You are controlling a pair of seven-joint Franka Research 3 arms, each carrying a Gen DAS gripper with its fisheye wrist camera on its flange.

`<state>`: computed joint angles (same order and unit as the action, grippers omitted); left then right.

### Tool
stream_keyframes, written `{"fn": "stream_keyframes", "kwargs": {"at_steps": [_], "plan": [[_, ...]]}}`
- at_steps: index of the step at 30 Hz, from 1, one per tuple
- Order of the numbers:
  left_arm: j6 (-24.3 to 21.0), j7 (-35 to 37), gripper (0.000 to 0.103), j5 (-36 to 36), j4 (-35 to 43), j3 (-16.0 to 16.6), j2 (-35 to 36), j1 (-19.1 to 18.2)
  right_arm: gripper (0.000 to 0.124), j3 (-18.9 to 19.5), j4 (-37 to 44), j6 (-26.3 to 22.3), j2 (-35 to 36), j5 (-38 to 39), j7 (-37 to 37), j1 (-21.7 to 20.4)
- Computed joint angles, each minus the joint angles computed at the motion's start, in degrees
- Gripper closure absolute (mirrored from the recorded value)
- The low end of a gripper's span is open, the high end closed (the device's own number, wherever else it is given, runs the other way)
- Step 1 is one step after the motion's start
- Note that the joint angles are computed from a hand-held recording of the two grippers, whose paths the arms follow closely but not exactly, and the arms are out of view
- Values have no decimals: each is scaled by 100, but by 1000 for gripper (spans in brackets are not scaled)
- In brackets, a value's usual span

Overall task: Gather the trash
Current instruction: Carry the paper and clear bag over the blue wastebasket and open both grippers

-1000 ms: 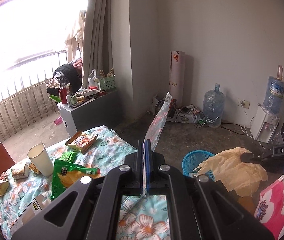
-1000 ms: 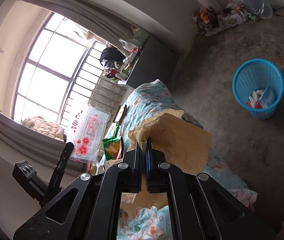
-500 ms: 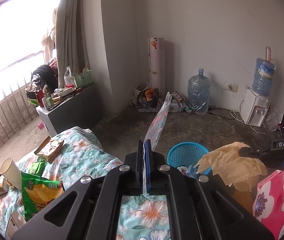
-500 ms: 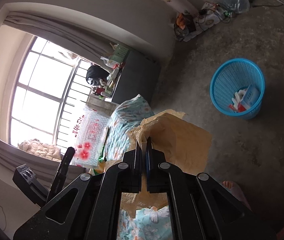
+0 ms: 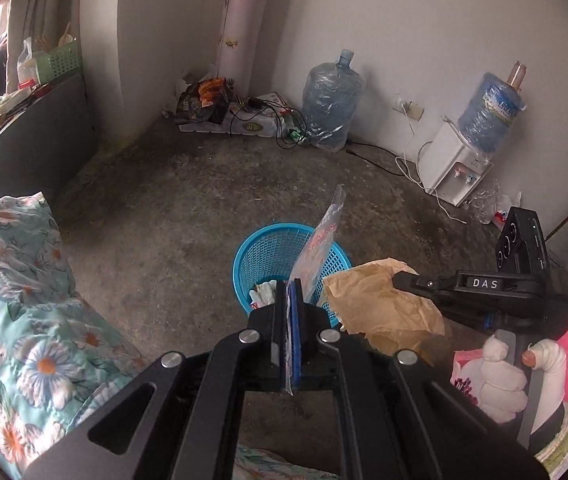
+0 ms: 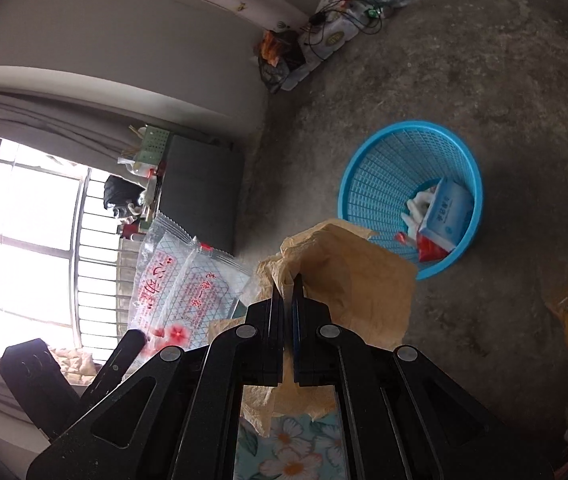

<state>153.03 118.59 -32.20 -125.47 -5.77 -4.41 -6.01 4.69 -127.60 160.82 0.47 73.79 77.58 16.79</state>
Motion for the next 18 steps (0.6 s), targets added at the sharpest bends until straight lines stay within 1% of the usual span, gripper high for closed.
{"fn": "stream_keyframes", "kwargs": {"at_steps": [1,3,4,5,6,7,8,9,10,11,12,13,14,15,16,18], "plan": [[36,-71,102,97,165,-37,232,-17,122,-34,129,13,213,-130,146,-30],[30,-240,101,265,523,-149,682,4,122,-44,447,-81,629,-41,150,-145],[80,-335,101,354,676,-220,892,29,121,-37,591,-34,830,-111,242,-191],[164,-439,101,468,829,-293,1104,55,120,-53,713,64,1023,-423,548,-209],[292,-526,101,572,967,-365,1307,79,120,-40,863,133,1234,-579,701,-257],[471,-566,99,637,1095,-447,1508,101,120,10,1045,176,1464,-600,695,-341],[580,-610,85,733,1233,-512,1712,126,115,17,1218,181,1701,-777,843,-398],[573,-765,62,940,1392,-523,1906,123,103,-74,1331,187,1899,-1226,1308,-361],[573,-1015,56,1215,1515,-480,2057,83,96,-187,1428,146,2075,-1673,1765,-303],[607,-1085,55,1293,1586,-526,2157,127,92,-246,1490,98,2219,-1943,2065,-292],[606,-1066,55,1281,1621,-620,2209,227,92,-255,1512,82,2318,-2097,2253,-314],[638,-1023,55,1198,1602,-748,2212,354,92,-228,1497,85,2373,-2189,2376,-353],[680,-854,55,970,1552,-955,2179,562,92,-206,1460,73,2392,-2287,2511,-388],[725,-613,55,664,1494,-1177,2132,784,92,-104,1382,124,2376,-2246,2499,-482],[780,-373,55,372,1443,-1347,2083,954,92,75,1347,196,2375,-2095,2340,-639],[896,-166,54,108,1354,-1436,1977,1061,92,357,1300,341,2362,-1837,2021,-886]]}}
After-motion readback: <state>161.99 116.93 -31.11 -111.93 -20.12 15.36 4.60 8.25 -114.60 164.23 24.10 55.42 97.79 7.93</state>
